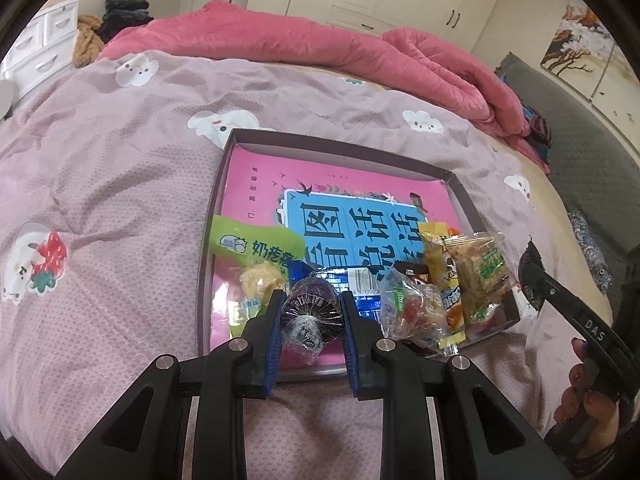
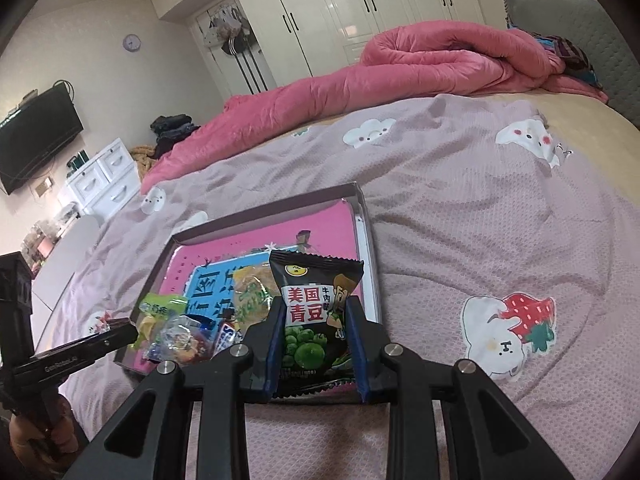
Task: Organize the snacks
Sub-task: 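Carry the pea bag with the right gripper while the left carries the foil candy into the box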
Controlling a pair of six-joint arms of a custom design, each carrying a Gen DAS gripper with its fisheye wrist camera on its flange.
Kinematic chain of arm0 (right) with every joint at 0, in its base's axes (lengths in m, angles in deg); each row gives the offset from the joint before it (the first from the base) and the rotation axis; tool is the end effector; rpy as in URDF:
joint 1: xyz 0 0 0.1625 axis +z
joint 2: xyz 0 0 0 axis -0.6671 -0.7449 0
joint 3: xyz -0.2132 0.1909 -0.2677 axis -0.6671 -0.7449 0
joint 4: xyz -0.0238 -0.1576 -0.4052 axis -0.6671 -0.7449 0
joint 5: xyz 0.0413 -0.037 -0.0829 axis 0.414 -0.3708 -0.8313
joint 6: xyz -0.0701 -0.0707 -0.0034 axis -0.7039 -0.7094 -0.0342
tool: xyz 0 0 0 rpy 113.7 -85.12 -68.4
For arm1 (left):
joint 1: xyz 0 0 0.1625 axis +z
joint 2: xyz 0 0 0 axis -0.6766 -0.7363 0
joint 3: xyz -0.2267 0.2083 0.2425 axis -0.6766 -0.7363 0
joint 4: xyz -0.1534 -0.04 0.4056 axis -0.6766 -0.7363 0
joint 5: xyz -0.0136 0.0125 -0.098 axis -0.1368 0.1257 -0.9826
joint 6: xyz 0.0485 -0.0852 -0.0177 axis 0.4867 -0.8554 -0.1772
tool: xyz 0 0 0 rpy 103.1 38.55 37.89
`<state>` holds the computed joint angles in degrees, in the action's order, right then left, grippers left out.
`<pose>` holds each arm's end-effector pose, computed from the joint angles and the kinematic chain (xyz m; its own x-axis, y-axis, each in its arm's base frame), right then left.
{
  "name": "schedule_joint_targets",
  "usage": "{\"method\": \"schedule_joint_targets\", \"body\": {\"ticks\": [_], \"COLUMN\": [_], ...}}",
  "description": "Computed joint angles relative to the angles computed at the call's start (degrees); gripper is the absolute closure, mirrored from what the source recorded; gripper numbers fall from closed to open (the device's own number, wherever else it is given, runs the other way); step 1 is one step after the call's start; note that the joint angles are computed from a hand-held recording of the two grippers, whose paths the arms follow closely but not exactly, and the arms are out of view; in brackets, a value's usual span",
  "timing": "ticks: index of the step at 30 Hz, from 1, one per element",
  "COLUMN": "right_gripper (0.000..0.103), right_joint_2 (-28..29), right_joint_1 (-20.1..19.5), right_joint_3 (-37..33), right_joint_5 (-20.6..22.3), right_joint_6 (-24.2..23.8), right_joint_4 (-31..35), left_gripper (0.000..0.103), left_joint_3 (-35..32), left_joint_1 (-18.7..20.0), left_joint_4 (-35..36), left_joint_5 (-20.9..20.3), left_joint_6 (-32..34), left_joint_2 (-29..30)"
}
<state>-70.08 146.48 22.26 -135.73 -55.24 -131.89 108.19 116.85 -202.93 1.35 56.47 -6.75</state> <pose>0.2430 -0.6680 0.0448 -0.8473 0.3184 0.4250 -0.1925 0.5618 -0.8046 -0.0538 -0.8012 0.2252 -0.7970 0.4416 -0.4121 0.5648 0.7865 -0.2497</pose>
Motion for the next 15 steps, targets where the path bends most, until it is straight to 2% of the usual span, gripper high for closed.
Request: {"method": "schedule_joint_targets", "body": {"ticks": [15], "right_gripper": [0.074], "right_joint_2": [1.9], "right_joint_1": [-1.11], "right_joint_3": [-3.49], "right_joint_5": [1.48], "right_joint_6": [0.47], "right_joint_4": [5.18], "left_gripper": [0.076], "left_joint_3": [-1.37], "left_joint_1": [0.03], "left_joint_4": [1.0], "left_joint_5": [0.46], "left_joint_6": [-0.42], "left_joint_2": [1.42]}}
